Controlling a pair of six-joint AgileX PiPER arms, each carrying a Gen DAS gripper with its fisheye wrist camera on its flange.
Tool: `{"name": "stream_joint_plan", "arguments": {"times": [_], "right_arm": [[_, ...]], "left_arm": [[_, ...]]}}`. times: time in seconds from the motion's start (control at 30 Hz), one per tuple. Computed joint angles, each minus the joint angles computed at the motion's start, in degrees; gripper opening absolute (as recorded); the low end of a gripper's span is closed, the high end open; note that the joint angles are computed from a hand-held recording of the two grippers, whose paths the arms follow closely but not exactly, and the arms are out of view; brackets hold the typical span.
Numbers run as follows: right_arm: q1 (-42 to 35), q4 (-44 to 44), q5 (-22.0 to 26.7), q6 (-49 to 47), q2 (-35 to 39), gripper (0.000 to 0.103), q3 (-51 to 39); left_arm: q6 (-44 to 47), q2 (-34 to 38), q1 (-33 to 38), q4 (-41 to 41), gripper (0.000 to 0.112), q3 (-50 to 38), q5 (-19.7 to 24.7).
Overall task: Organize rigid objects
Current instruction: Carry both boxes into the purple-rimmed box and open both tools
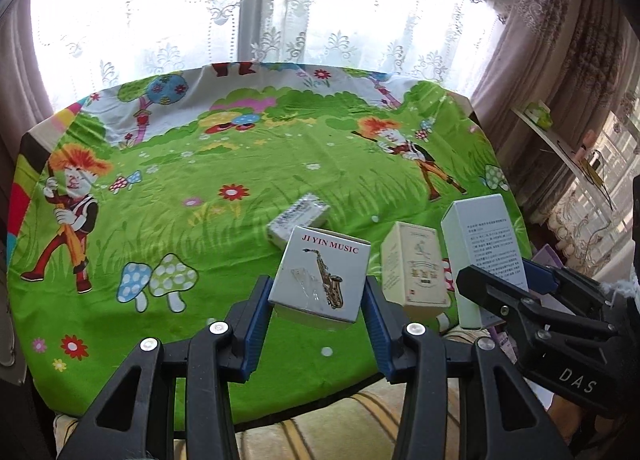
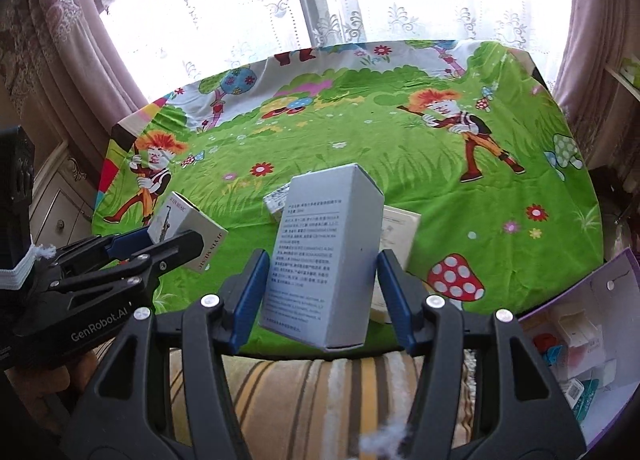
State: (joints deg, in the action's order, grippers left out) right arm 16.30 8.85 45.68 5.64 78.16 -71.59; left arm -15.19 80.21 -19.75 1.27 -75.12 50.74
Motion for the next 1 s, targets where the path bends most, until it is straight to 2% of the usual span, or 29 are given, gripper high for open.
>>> {"name": "stream_joint_plan", "arguments": {"times": [0.17, 0.37, 0.67, 0.83, 1.0], "right_arm": [[-11.1, 6.3, 2.2, -8.4, -5.3, 0.060, 3.9], [-28.5, 12.5, 6.4, -20.1, -9.4, 0.060, 7.4], [-55.0, 18.4, 11.9, -37.7, -9.5, 0.060, 10.0], [-62.8, 17.3, 11.3, -42.1, -8.2, 0.060, 10.7], [-66.6, 15.4, 9.6, -43.6, -7.0, 0.060, 11.5]], "left_arm": [[-2.4, 3.8, -8.4, 2.1, 0.046, -4.6, 1.6], [-0.8, 9.5, -17.2, 1.3, 0.046, -11.6, 4.3], [3.5, 17.0, -26.4, -0.8, 0.046, -21.2, 8.9], [6.0, 19.9, -29.7, -3.1, 0.046, -24.5, 11.1], [8.2, 22.1, -32.5, -4.7, 0.046, -26.3, 12.7]]}}
